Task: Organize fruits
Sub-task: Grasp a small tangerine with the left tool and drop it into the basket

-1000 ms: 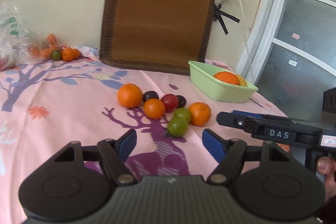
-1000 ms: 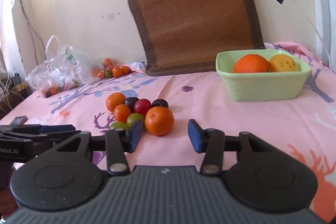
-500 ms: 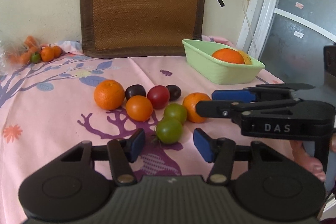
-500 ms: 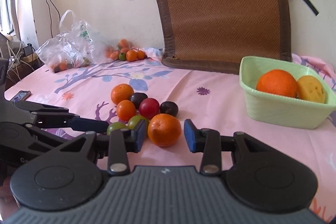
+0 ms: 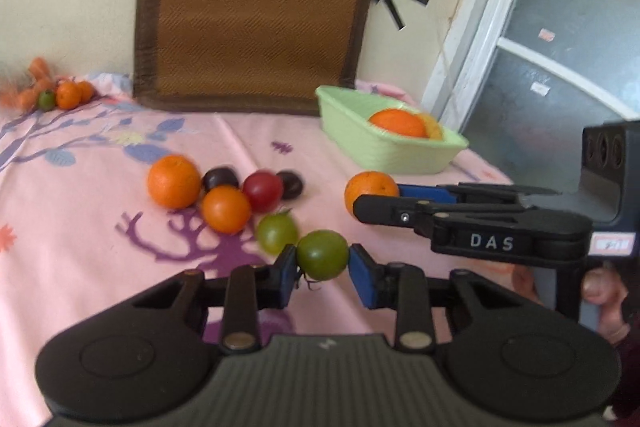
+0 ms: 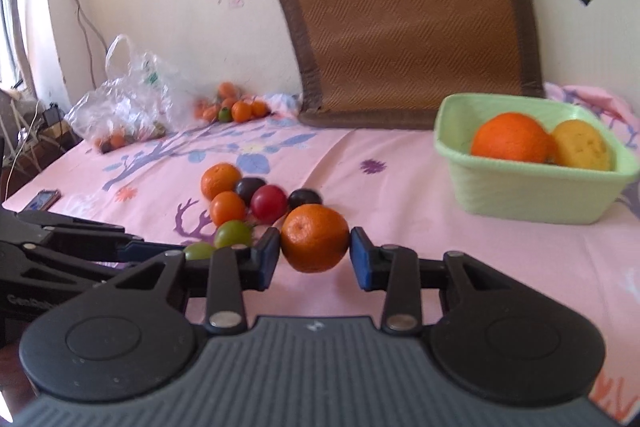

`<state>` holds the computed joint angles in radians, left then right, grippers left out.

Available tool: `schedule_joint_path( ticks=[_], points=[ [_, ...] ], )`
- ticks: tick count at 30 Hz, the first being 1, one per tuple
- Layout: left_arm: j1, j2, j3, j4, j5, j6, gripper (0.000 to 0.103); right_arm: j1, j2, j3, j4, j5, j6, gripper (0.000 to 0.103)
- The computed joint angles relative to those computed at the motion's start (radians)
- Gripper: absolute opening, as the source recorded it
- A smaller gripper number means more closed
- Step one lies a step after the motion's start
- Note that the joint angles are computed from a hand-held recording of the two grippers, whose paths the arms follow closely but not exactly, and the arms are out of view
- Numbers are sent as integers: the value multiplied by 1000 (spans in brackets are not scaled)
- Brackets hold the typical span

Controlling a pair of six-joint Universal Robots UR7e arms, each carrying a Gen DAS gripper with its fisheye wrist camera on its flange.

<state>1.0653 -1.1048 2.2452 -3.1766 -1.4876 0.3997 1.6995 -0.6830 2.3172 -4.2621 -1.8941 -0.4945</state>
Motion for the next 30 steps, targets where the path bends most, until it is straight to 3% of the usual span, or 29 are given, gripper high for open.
schedule_joint_path(
  ticks=[4,9,13,17,21,26,30],
  points=[
    [-25,36,-98,72,-76,-33,29,-5,14,-16,-175,-26,-60,41],
    [-54,183,-314,164,-147,-63,29,-24,13,-74,-309,-97,-169,41],
    [-68,322,-502,273,-161,-130,29,-59,-3,-124,-315,-106,-231,41],
    [-79,425,-610,321,-140,-189,29,-104,-34,-169,-230,-106,-190,41],
    [-74,470,-651,351,-126,-214,29,-122,-28,-196,-184,-113,-163,42],
    [-68,482,-653,336,-111,-217,36,-126,-7,-203,-226,-106,-176,51],
    [-66,447,-623,316,-124,-231,36,-134,-3,-194,-257,-87,-167,51]
  ],
)
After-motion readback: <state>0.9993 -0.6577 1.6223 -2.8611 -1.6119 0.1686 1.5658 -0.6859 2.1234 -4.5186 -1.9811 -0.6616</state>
